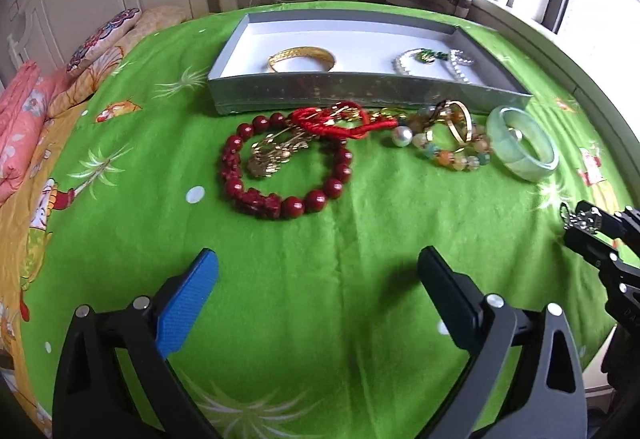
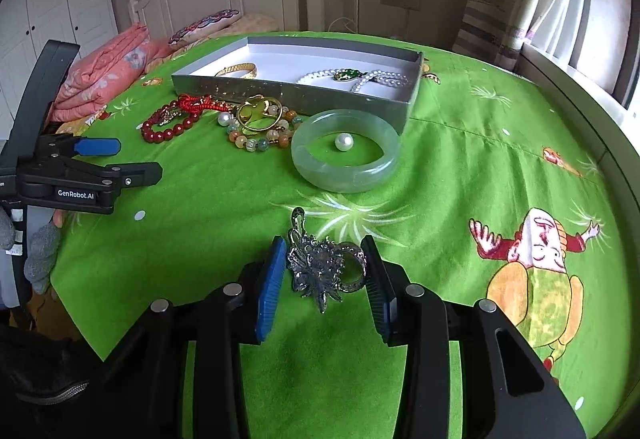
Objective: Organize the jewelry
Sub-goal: 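Grasp the silver flower brooch with the right tool, then grasp the pale jade bangle with the left tool while the right tool holds the brooch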
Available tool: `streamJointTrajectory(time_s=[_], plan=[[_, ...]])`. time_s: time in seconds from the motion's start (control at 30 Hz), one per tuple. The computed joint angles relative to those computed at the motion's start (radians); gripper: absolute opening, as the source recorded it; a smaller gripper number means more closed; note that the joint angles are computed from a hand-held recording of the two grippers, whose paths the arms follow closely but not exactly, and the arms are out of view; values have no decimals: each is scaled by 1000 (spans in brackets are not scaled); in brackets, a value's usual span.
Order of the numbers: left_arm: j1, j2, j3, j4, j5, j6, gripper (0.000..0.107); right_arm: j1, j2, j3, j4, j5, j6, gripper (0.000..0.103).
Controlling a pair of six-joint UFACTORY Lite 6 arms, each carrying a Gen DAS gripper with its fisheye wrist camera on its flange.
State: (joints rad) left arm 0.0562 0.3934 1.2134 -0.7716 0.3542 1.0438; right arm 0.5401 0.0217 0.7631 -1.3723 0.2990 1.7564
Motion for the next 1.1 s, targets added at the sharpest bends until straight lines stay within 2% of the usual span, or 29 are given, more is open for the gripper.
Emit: streamJointTrajectory(time_s=[0.07, 0.13, 0.2, 0.27, 0.33, 0.37, 0.4, 0.43, 0.53, 0.73, 0.9, 1.07, 1.1], plan=[[-5, -36, -23, -140, 87, 128, 90, -15, -56, -52, -87, -10, 95, 39], [-52, -76, -40, -186, 97, 156, 90, -29, -102, -86, -115, -8, 130, 39], [-109, -78, -6, -167, 111, 97, 90, -37, -146, -115, -144, -4, 157, 39], [-145, -22, 85, -142, 178, -3, 82, -48, -181, -136, -158, 3, 170, 39], [-168, 44, 176, -128, 245, -91, 57, -66, -212, -159, -183, -6, 193, 39], [-188, 79, 218, -111, 255, -142, 51, -73, -224, -171, -198, -6, 209, 39], [-209, 104, 248, -95, 247, -189, 41, -82, -240, -185, -215, -12, 226, 39], [-226, 128, 277, -71, 240, -237, 35, -93, -257, -200, -233, -21, 245, 39], [-265, 208, 381, 30, 252, -406, 28, -126, -308, -246, -295, -42, 304, 39], [-311, 335, 569, 238, 291, -688, 24, -185, -383, -316, -459, -86, 466, 39], [-361, 450, 758, 455, 364, -903, 21, -215, -435, -364, -589, -105, 601, 39], [-407, 519, 874, 615, 386, -1010, 19, -243, -474, -398, -703, -120, 719, 39], [-420, 515, 864, 658, 369, -1029, 14, -245, -484, -405, -712, -120, 728, 39]])
